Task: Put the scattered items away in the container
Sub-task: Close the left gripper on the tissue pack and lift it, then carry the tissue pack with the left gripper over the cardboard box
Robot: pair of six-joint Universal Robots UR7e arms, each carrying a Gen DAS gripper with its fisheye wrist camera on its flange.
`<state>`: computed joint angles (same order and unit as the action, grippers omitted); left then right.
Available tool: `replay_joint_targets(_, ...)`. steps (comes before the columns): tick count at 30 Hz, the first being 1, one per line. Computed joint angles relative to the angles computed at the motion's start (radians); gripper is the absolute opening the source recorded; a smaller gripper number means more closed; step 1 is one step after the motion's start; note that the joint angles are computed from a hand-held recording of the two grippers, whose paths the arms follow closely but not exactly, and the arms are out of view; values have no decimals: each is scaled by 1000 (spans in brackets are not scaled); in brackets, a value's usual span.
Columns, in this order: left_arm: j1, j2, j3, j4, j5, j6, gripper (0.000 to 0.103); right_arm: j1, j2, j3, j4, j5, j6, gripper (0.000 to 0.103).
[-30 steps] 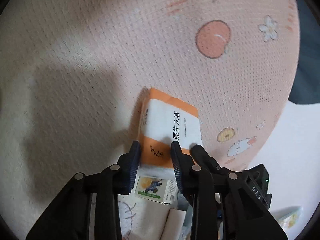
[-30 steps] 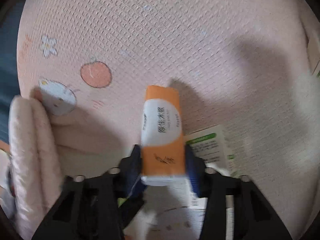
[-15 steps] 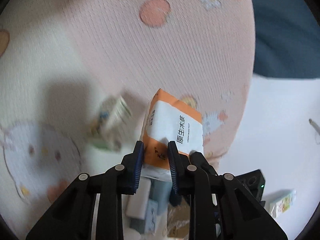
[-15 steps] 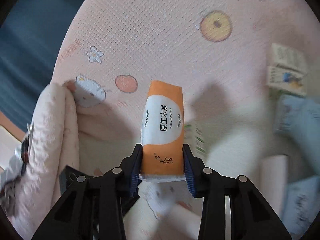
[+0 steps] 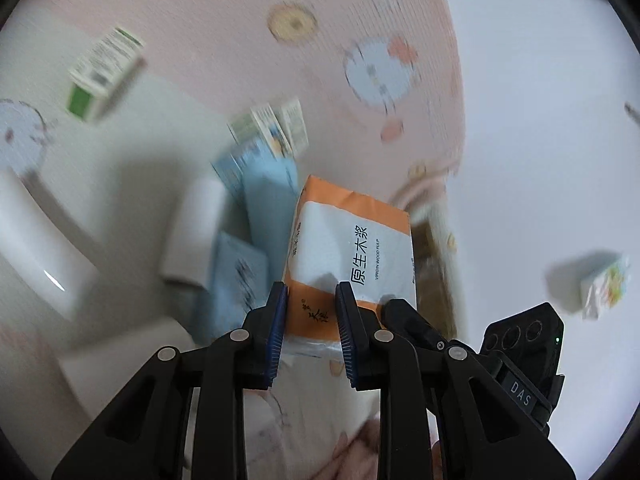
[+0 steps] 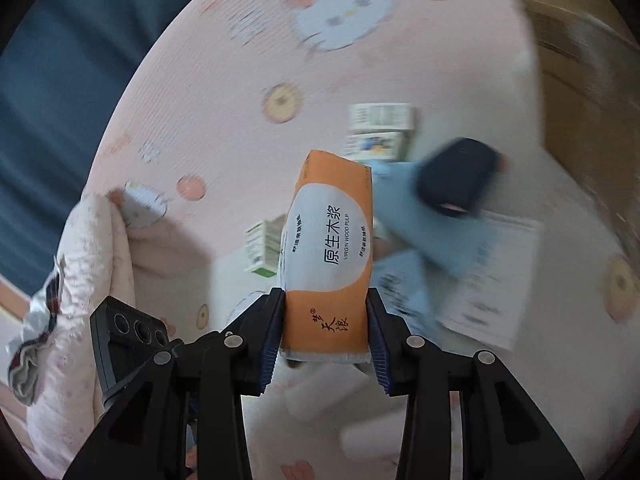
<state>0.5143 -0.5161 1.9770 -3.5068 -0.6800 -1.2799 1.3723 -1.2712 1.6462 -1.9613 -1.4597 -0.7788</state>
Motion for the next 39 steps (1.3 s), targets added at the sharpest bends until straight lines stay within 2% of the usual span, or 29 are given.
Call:
replay_joint_targets(4, -39, 30, -109, 287, -2, -42, 27, -66, -1, -47, 44, 3, 16, 38)
replay_joint_targets(8, -37, 76, -195, 399, -86, -38, 27, -130, 8, -104, 92, -9, 28, 39)
replay_joint_targets(11, -7, 127, -297, 496, -146, 20, 27, -167, 25, -143, 109, -10, 53, 40)
replay_joint_targets(14, 21, 176, -412, 627, -169, 76, 27, -196, 48, -166, 90, -29, 89, 42)
replay_joint_targets(17, 20, 204, -468, 774, -166, 84, 27, -215, 81, -184, 94, -47, 123, 44)
replay_joint_targets(20, 36, 198, -444, 781, -216, 42, 27, -225, 131, -236, 160, -82, 181, 46)
replay_joint_targets(23, 36, 198, -420, 753, -256, 26, 27, -224, 159, -260, 175, -118, 217, 51)
replay_joint_targets(30, 35, 213, -481, 797, -282, 135, 27, -218, 151, -260, 117, -168, 239, 61)
replay_joint_targets(32, 37, 210, -494, 788, -283, 167, 28, -216, 137, -253, 95, -196, 242, 61)
replay_joint_targets(35, 35, 193, -498, 804, -268, 206, 34, -224, 109, -241, 69, -197, 247, 61)
replay_joint_targets(39, 51, 186, -526, 829, -235, 284, 40, -238, 87, -248, 109, -224, 287, 62)
